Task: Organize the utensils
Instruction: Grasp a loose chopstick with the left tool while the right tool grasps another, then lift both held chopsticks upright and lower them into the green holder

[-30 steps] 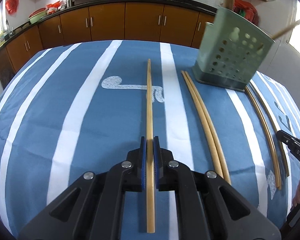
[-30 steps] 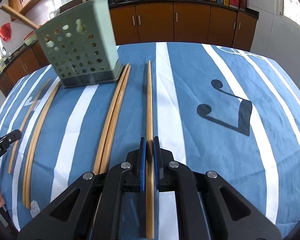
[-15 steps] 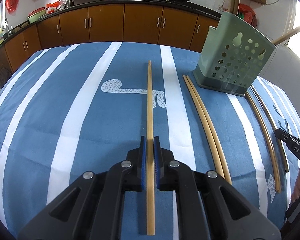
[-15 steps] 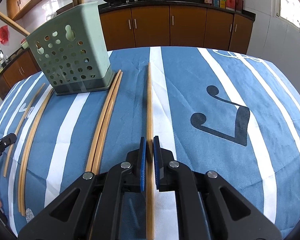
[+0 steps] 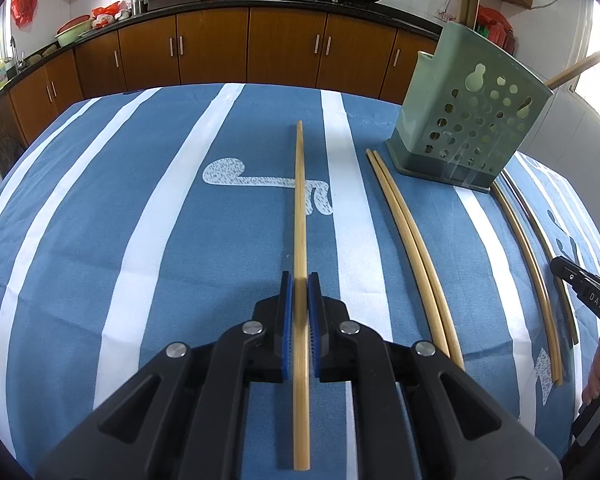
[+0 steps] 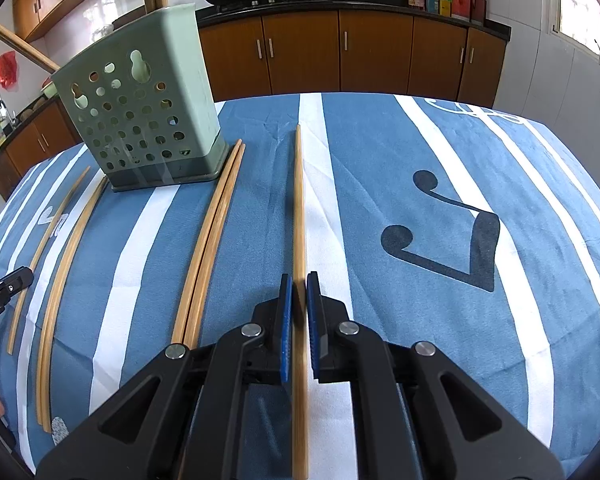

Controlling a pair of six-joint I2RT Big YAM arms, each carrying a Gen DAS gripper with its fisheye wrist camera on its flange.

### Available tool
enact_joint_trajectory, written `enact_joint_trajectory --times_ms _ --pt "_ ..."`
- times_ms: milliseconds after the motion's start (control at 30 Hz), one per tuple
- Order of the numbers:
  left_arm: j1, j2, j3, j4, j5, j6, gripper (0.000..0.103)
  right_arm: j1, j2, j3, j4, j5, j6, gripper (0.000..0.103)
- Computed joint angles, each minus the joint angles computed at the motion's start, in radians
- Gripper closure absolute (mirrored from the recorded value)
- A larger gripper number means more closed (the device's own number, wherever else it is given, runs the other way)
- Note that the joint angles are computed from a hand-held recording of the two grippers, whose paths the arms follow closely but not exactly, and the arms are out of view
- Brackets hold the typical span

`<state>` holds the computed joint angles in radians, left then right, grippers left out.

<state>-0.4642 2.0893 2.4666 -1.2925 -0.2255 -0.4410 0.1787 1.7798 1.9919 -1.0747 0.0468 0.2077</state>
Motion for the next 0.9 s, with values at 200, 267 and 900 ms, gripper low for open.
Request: enact_joint_trajectory --times_ms 200,267,900 --pt "0.0 0.0 0.0 0.002 0.004 -0.003 0.093 0.0 -0.003 -0.004 0.002 -0.004 0.003 0.094" --pt "0.0 -0.002 -0.004 0.003 0.004 -0.003 0.093 0.0 -0.003 -0.004 0.002 -0.003 0.002 0.094" --pt "-0.022 -0.045 -0.072 -0.004 -0.06 0.051 0.094 0.006 -0.047 -0.064 0.013 0.012 -0.001 0.095"
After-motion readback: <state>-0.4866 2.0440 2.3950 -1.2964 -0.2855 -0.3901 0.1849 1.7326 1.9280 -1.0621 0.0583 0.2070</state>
